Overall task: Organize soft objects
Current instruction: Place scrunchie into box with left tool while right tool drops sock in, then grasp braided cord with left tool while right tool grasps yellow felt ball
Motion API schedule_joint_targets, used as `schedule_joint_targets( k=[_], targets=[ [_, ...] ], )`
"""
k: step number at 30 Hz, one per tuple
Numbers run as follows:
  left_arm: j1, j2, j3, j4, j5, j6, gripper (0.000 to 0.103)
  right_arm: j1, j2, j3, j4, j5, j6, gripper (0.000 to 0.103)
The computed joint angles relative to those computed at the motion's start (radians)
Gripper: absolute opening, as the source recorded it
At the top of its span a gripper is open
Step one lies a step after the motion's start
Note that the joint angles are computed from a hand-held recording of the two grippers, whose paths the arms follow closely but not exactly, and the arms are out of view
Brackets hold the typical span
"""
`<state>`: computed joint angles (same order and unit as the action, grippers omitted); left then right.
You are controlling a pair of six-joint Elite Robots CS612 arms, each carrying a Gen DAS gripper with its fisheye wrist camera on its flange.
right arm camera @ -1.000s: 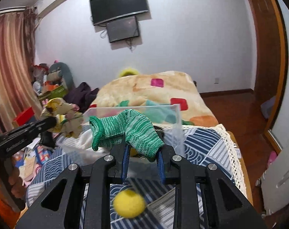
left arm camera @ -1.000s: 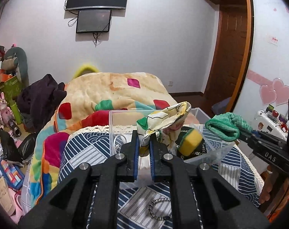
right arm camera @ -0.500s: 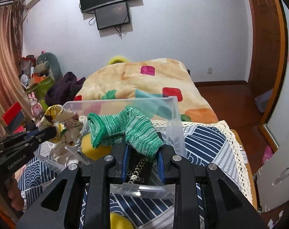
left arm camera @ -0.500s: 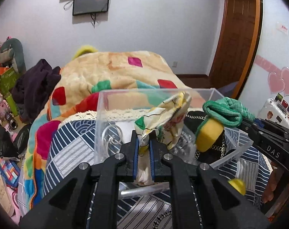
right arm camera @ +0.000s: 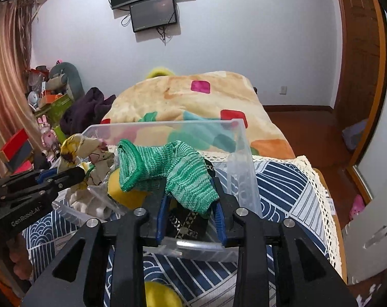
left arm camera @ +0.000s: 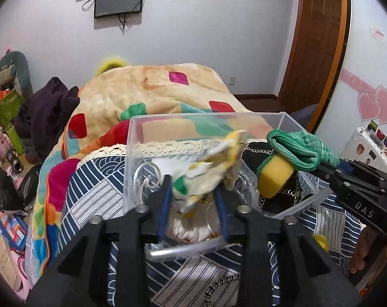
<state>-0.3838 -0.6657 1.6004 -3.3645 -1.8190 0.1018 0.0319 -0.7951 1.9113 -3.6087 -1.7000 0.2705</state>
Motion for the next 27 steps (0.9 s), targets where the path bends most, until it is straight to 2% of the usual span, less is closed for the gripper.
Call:
schedule_joint_targets(
  k=[2, 6, 10, 14, 16, 18, 20, 23, 27],
  targets=[
    [0.002, -0.006, 0.014, -0.014, -0.006, 0.004, 0.051, -0.004, -0.003, 0.009, -0.009, 0.013, 0.021, 0.034],
    [0.007, -0.018, 0.037, -0.032, -0.026, 0.015, 0.052, -0.005, -0.008, 0.021, -0.021, 0.021, 0.034, 0.042],
    [0.014, -0.032, 0.062, -0.062, -0.048, 0.014, 0.06, 0.001, -0.015, 0.035, -0.032, 0.004, 0.029, 0.05],
    [0.02, -0.045, 0.086, -0.089, -0.064, 0.01, 0.066, 0.009, -0.019, 0.045, -0.051, -0.026, 0.028, 0.063],
    [0.024, -0.051, 0.097, -0.098, -0.075, 0.008, 0.071, 0.009, -0.02, 0.052, -0.06, -0.026, 0.028, 0.063],
    [0.028, -0.054, 0.108, -0.104, -0.087, 0.007, 0.083, 0.011, -0.022, 0.06, -0.069, -0.027, 0.029, 0.066],
    [0.029, -0.057, 0.121, -0.113, -0.087, 0.014, 0.086, 0.011, -0.021, 0.07, -0.087, -0.022, 0.032, 0.069],
    [0.026, -0.061, 0.138, -0.094, -0.075, 0.041, 0.087, 0.013, -0.021, 0.079, -0.102, -0.01, 0.034, 0.074],
    [0.026, -0.056, 0.15, -0.06, -0.062, 0.049, 0.086, 0.006, -0.017, 0.089, -0.107, 0.067, 0.027, 0.079]
  ],
)
